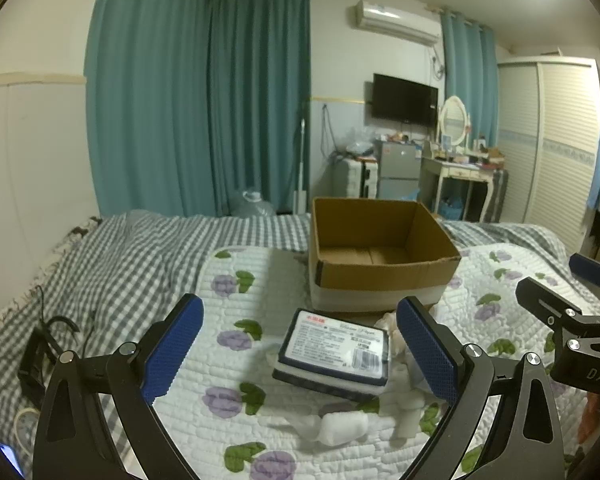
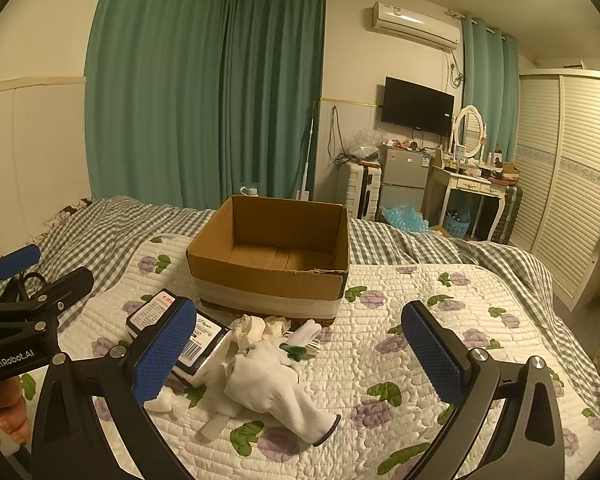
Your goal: Organize soft objects
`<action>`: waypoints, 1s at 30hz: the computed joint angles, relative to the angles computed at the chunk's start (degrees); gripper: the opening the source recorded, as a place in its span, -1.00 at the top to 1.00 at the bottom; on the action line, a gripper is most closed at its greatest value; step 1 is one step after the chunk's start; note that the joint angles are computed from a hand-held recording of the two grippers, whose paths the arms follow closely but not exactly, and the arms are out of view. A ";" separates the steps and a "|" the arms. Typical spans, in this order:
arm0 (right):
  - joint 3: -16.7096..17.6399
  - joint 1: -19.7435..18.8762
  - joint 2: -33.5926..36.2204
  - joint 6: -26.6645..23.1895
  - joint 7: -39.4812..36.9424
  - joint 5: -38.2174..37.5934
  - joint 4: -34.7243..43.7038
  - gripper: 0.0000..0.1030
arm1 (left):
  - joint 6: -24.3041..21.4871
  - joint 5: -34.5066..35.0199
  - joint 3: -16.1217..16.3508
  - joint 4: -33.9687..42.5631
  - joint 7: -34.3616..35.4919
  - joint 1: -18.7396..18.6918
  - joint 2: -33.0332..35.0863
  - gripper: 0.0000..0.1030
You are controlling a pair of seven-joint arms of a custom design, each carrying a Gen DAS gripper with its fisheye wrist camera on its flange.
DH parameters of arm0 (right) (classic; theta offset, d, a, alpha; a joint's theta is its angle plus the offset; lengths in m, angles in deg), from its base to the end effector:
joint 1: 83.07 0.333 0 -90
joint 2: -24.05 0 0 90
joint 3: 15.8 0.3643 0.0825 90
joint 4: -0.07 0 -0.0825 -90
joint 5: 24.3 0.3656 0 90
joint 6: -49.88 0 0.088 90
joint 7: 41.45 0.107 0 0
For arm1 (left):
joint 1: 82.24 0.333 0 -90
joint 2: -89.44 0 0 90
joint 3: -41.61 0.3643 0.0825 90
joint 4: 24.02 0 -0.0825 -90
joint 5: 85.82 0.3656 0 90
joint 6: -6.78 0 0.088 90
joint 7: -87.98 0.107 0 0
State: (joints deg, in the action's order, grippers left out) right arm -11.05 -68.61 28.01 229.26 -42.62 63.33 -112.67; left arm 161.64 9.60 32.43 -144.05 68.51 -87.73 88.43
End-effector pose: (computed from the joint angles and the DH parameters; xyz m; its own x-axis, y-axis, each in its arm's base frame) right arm 0.5664 0.1040 0.5545 0.3636 -0.9305 0.0446 -0.4045 -0.2008 -0.8922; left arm 0.5249 -0.1732 0.5253 0.2336 -0.9721 0.0228 -0.3871 -0.1145 -0.9149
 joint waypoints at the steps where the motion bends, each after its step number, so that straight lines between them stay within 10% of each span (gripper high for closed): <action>1: 0.01 0.02 0.05 0.10 0.19 -0.16 0.00 -1.00 | 0.10 -0.14 0.03 0.04 0.12 0.02 0.00 -0.92; 30: 0.34 -0.08 -0.04 0.22 1.73 -1.96 -0.34 -1.00 | 0.10 -0.51 0.04 -0.14 0.31 0.05 -0.04 -0.92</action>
State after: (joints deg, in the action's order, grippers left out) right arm -10.71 -68.69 27.97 229.48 -40.89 61.38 -113.01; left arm 161.74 9.09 32.47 -144.19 68.83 -87.68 88.39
